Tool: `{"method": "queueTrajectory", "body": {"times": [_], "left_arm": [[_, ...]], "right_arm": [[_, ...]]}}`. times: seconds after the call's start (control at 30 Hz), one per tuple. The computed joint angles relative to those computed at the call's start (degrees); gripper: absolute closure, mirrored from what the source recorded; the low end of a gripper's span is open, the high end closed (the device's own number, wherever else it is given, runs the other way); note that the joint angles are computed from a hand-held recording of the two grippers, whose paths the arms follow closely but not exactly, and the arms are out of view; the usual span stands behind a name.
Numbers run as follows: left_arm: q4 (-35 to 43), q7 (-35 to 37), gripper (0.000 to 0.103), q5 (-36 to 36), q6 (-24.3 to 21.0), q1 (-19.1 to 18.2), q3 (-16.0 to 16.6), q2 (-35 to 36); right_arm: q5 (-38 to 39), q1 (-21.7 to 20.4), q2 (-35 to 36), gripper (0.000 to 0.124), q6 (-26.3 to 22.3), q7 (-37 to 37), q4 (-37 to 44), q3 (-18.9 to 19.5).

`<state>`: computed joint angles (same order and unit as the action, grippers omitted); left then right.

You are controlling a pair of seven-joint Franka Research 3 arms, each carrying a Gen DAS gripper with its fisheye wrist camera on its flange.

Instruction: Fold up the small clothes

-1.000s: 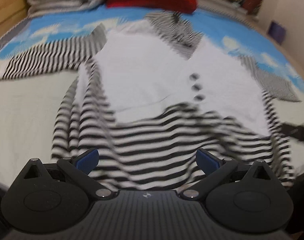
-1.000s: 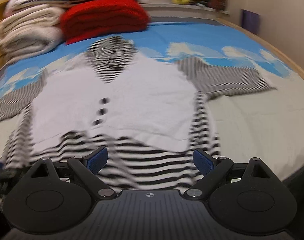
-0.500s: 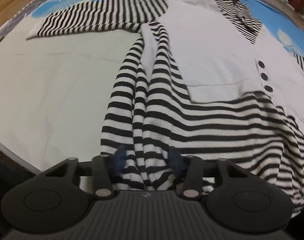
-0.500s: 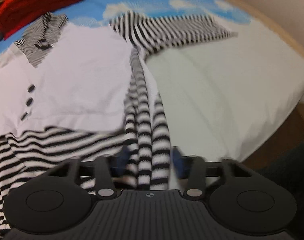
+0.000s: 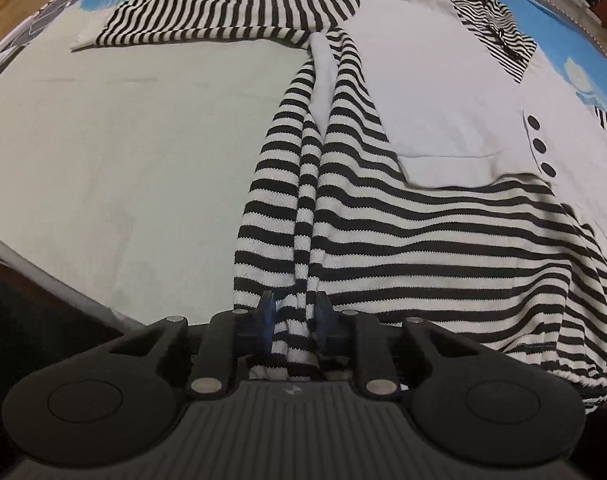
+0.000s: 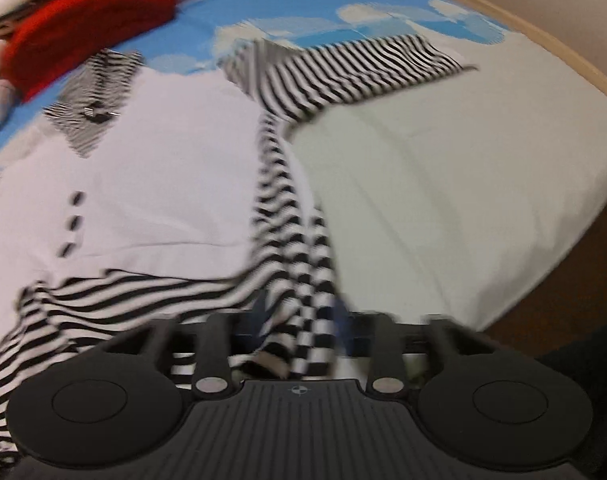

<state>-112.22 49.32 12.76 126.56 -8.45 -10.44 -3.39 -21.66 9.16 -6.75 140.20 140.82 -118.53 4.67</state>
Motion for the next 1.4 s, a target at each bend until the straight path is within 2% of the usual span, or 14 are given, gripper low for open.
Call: {"method": "queueTrajectory", "body": {"times": [0.07, 0.17, 0.3, 0.37, 0.47, 0.53, 0.63, 0.73, 0.83, 0.93, 1.03, 1.17, 1.27, 1.4], "left_arm": [[0.62, -0.59, 0.079, 2.01, -0.15, -0.26, -0.43, 0.28], [0.44, -3.27, 0.079, 11.37, 3.03, -1.2, -1.74, -0.08], [-1.59, -2.83, 0.061, 18.45, 14.12, -2.11, -2.35, -1.24], [-0.84, 2.22, 0.051, 10.66, 14.74, -2.82, -1.69, 0.12], [3.07, 7.72, 0.051, -3.58, 5.5, -2.92, -0.98, 4.04], [3.5, 6.12, 0.051, -2.52, 4.51, -2.81, -1.04, 4.56], [3.4, 5.77, 0.05, 2.34, 8.02, -3.07, -1.33, 4.21], [2.16, 3.79, 0.034, 4.51, 11.89, -3.22, -1.5, 3.41], [0.64, 1.7, 0.033, 7.94, 15.38, -3.16, -1.51, 2.39], [-1.17, -3.55, 0.033, 16.97, 20.17, -2.82, -1.82, 0.73], [-0.52, -8.15, 0.033, 25.1, 22.73, -2.36, -2.32, -0.3], [4.06, -11.21, 0.022, 34.32, 24.57, -1.8, -3.02, -0.43], [8.07, -8.09, 0.022, 34.27, 27.56, -1.54, -2.33, 1.3], [14.41, 1.04, 0.024, 27.65, 30.16, -1.15, -0.63, 6.22]], "right_arm": [[-0.79, 0.4, 0.81, 0.062, -2.01, -1.88, 1.03, 0.35], [1.89, 1.3, 3.7, 0.063, -10.6, -4.72, 4.56, -0.16], [0.94, 1.69, 2.18, 0.063, -7.91, -1.63, 3.16, -0.74], [-0.77, 1.87, 2.06, 0.063, -6.73, -2.06, 3.15, -0.45], [0.67, 2.53, 3.73, 0.063, -11.08, -5.75, 5.18, -0.32], [1.84, 2.93, 4.15, 0.065, -12.8, -6.58, 5.54, -0.56], [-0.16, 2.94, 3.12, 0.065, -9.34, -3.98, 4.35, -0.84], [-3.6, 2.1, 0.43, 0.065, -2.77, 0.58, 1.4, -0.6], [-9.63, 0.5, -1.42, 0.063, 3.41, 6.74, -0.92, 0.61], [-13.71, -0.8, -2.17, 0.062, 8.31, 9.12, -1.74, 1.44], [-17.21, -1.8, -2.93, 0.06, 12.76, 10.58, -2.22, 2.24], [-16.44, -2.38, -3.91, 0.058, 18.23, 9.89, -2.87, 2.47], [-14.77, -3.23, -4.34, 0.058, 21.3, 8.09, -2.98, 3.19], [-24.5, -6.95, -4.35, 0.058, 22.12, 15.42, -1.48, 7.11]]}}
